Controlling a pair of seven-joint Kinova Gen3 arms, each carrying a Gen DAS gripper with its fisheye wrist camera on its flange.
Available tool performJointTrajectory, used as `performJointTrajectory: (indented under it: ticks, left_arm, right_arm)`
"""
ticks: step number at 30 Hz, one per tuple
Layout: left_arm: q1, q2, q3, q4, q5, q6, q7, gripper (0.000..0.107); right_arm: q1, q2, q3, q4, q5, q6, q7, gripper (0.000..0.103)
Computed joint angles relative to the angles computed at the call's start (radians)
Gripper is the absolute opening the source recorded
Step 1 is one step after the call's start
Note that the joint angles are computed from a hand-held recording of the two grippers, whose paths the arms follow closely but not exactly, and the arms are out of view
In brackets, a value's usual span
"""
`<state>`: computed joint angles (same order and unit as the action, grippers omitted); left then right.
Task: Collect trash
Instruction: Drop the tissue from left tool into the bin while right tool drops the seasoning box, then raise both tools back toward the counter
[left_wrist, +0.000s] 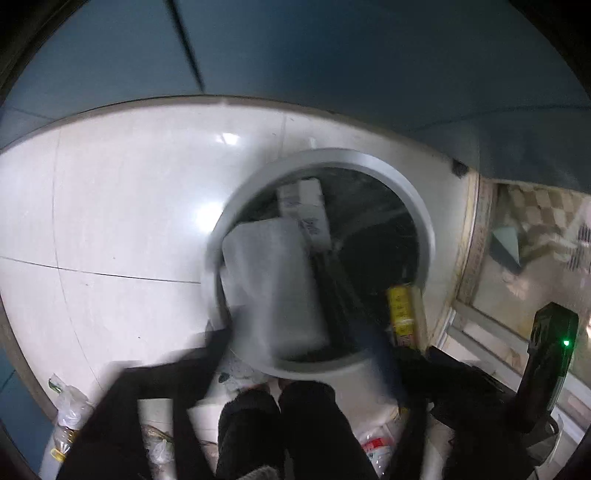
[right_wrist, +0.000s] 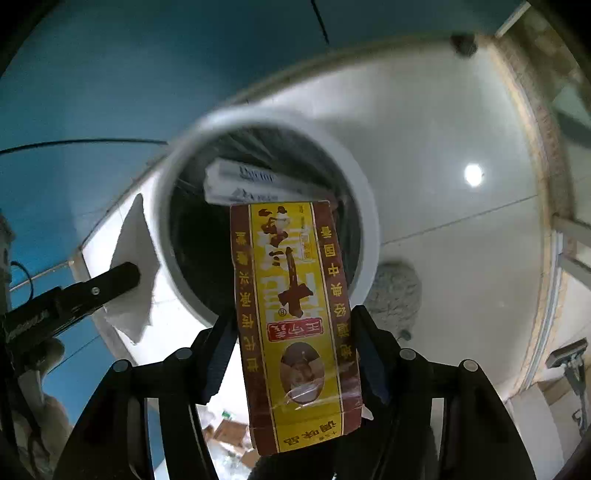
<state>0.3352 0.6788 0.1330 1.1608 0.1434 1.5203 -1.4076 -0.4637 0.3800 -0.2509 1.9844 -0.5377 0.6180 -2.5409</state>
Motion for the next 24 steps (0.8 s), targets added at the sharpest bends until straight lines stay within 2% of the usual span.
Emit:
performJointTrajectory:
  ticks: [1,3,4,6,10,12,15,20,24]
  left_arm:
    - [0.003,-0.015,-0.004,0.014,-0.006,-0.011,0.003,0.101]
    - [0.011,-0.038,-0.013,0.024,-0.037,-0.009,0.005,0.101]
    - [0.014,-0.047,-0.015,0.025,-0.045,-0.005,0.009,0.101]
    - [0.021,-0.079,-0.023,0.039,-0.070,-0.010,0.018,0.101]
    - [0.071,-0.161,-0.038,0.060,-0.176,-0.037,0.040,0.101]
    - [0.092,-0.196,-0.041,0.062,-0.227,-0.031,0.049,0.101]
    - [0.099,-0.234,-0.037,0.032,-0.252,0.021,0.067,0.101]
    - [0.111,-0.270,-0.026,-0.106,-0.277,0.180,0.070,0.101]
    - [0.130,-0.270,-0.018,-0.278,-0.282,0.338,0.055,0.101]
  right_arm:
    - [-0.005,0.005,0.004,0.010,-0.016,-0.016,0.018,0.081]
    - [-0.063,-0.003,0.067,0.011,-0.023,-0.006,0.031,0.098]
    - [-0.101,-0.013,0.114,0.004,-0.024,0.016,0.030,0.102]
    - [-0.154,-0.017,0.175,-0.044,0.017,0.094,-0.014,0.102]
    - [-0.231,-0.011,0.236,-0.158,0.179,0.257,-0.129,0.103]
    - [-0.226,-0.018,0.206,-0.217,0.261,0.338,-0.193,0.103]
    - [-0.171,-0.024,0.095,-0.302,0.371,0.460,-0.291,0.103]
    - [-0.197,-0.085,0.076,-0.433,0.435,0.659,-0.358,0.103]
    - [-0.218,-0.123,0.065,-0.573,0.464,0.821,-0.405,0.103]
